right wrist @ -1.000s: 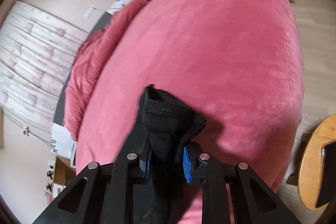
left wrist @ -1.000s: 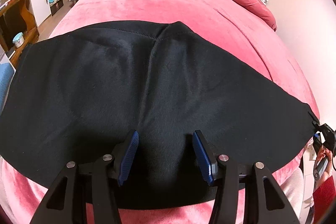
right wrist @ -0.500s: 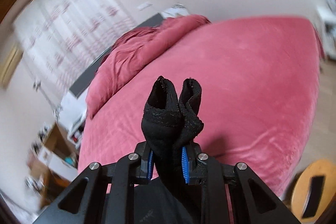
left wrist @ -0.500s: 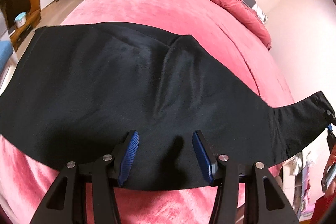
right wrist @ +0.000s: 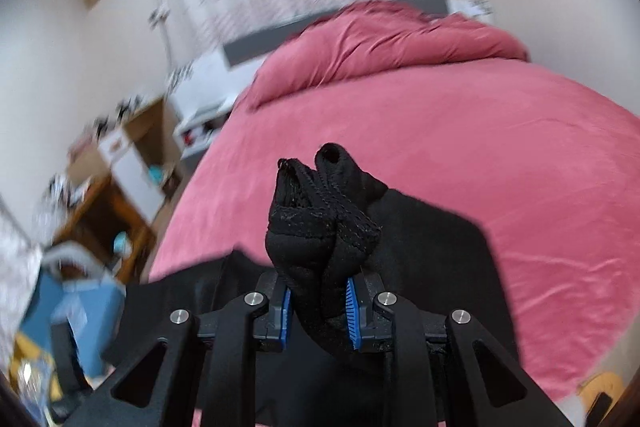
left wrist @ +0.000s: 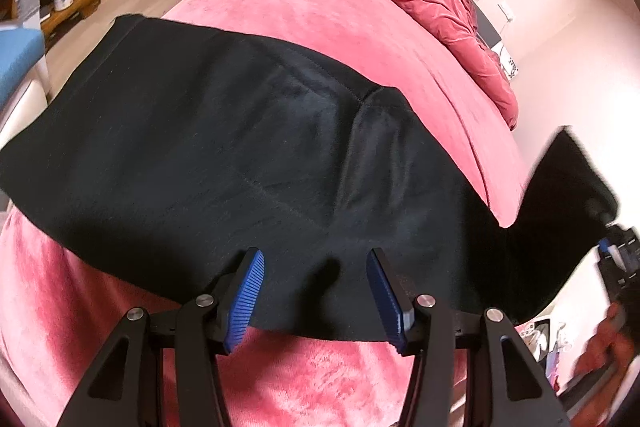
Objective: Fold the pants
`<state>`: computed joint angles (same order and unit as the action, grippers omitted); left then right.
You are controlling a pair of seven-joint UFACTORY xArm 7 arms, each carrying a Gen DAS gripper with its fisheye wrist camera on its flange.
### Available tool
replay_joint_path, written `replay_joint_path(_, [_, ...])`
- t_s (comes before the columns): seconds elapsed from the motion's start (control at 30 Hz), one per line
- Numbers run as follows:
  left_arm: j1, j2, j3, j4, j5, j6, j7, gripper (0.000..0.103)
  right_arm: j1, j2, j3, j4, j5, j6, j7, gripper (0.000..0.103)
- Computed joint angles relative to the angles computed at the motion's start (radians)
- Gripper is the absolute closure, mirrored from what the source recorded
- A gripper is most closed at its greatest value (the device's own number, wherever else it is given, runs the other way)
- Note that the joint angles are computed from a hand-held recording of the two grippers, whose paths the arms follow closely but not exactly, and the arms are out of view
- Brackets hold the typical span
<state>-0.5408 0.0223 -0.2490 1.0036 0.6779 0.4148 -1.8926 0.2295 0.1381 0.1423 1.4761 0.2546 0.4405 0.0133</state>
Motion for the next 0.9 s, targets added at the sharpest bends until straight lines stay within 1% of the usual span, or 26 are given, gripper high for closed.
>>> replay_joint_path(0.1, [0.001,-0.004,0.001,-0.01,0.014,-0.019,-0.025,0.048,0.034,0.034,0.015,-0.029,-0.052,0.01,-0.013,0.081])
replay_joint_path(0.2, [0.003,0.0,0.0,-0.007,0.013,-0.038,-0.016,0.048,0.071,0.082,0.021,-0.04,-0.121,0.033,-0.009,0.081])
replay_joint_path(0.23, [0.002,0.005,0.0,0.0,0.013,-0.038,-0.009,0.048,0.077,0.081,0.021,-0.066,-0.134,0.028,-0.012,0.079])
replay_joint_path(0.3, [-0.001,0.012,0.001,0.01,0.01,-0.045,0.004,0.048,0.094,0.107,0.014,-0.064,-0.176,0.044,0.002,0.076])
replay_joint_path(0.33, [-0.003,0.019,0.003,0.017,0.007,-0.051,0.013,0.048,0.093,0.118,0.016,-0.062,-0.176,0.054,-0.002,0.07])
replay_joint_path(0.37, [-0.006,0.028,0.004,0.028,-0.003,-0.05,0.03,0.048,0.084,0.126,0.026,-0.06,-0.152,0.075,-0.022,0.065])
replay_joint_path(0.4, [-0.009,0.036,0.006,0.037,-0.012,-0.049,0.043,0.048,0.064,0.127,0.045,-0.062,-0.1,0.094,-0.058,0.048])
replay_joint_path(0.43, [-0.013,0.046,0.009,0.048,-0.02,-0.056,0.057,0.048,0.035,0.12,0.075,-0.074,-0.012,0.102,-0.121,0.038])
replay_joint_path(0.5, [-0.02,0.068,0.018,0.072,-0.039,-0.066,0.087,0.048,-0.003,0.09,0.107,-0.1,0.133,0.125,-0.225,0.029])
replay_joint_path(0.53, [-0.024,0.08,0.023,0.085,-0.051,-0.07,0.104,0.048,-0.007,0.078,0.108,-0.106,0.178,0.137,-0.253,0.029])
replay_joint_path(0.57, [-0.027,0.093,0.028,0.1,-0.068,-0.08,0.125,0.048,-0.02,0.059,0.11,-0.12,0.241,0.152,-0.298,0.029])
replay_joint_path(0.6, [-0.03,0.107,0.034,0.113,-0.086,-0.094,0.146,0.048,-0.043,0.032,0.113,-0.142,0.339,0.168,-0.368,0.029])
replay_joint_path(0.63, [-0.034,0.122,0.039,0.128,-0.104,-0.111,0.165,0.048,-0.048,0.014,0.105,-0.159,0.397,0.167,-0.404,0.029])
replay_joint_path(0.67, [-0.04,0.141,0.046,0.149,-0.12,-0.124,0.185,0.048,-0.056,-0.022,0.094,-0.194,0.464,0.156,-0.44,0.029])
replay_joint_path(0.7, [-0.048,0.161,0.054,0.172,-0.135,-0.137,0.205,0.046,-0.062,-0.052,0.077,-0.224,0.525,0.137,-0.466,0.03])
replay_joint_path(0.73, [-0.047,0.185,0.053,0.197,-0.167,-0.155,0.249,0.044,-0.064,-0.074,0.057,-0.245,0.568,0.114,-0.476,0.035])
replay_joint_path(0.77, [-0.046,0.208,0.05,0.224,-0.198,-0.169,0.293,0.04,-0.065,-0.091,0.033,-0.262,0.597,0.087,-0.47,0.041])
replay_joint_path(0.8, [-0.052,0.233,0.053,0.255,-0.214,-0.177,0.323,0.037,-0.067,-0.101,0.011,-0.274,0.604,0.064,-0.449,0.054])
replay_joint_path(0.83, [-0.059,0.264,0.058,0.294,-0.23,-0.176,0.351,0.034,-0.071,-0.104,-0.011,-0.279,0.582,0.043,-0.405,0.066])
replay_joint_path(0.87, [-0.056,0.297,0.049,0.336,-0.264,-0.165,0.397,0.031,-0.073,-0.101,-0.027,-0.28,0.55,0.025,-0.362,0.069])
replay_joint_path(0.9, [-0.051,0.332,0.038,0.381,-0.301,-0.149,0.443,0.03,-0.078,-0.094,-0.041,-0.278,0.506,0.01,-0.314,0.073])
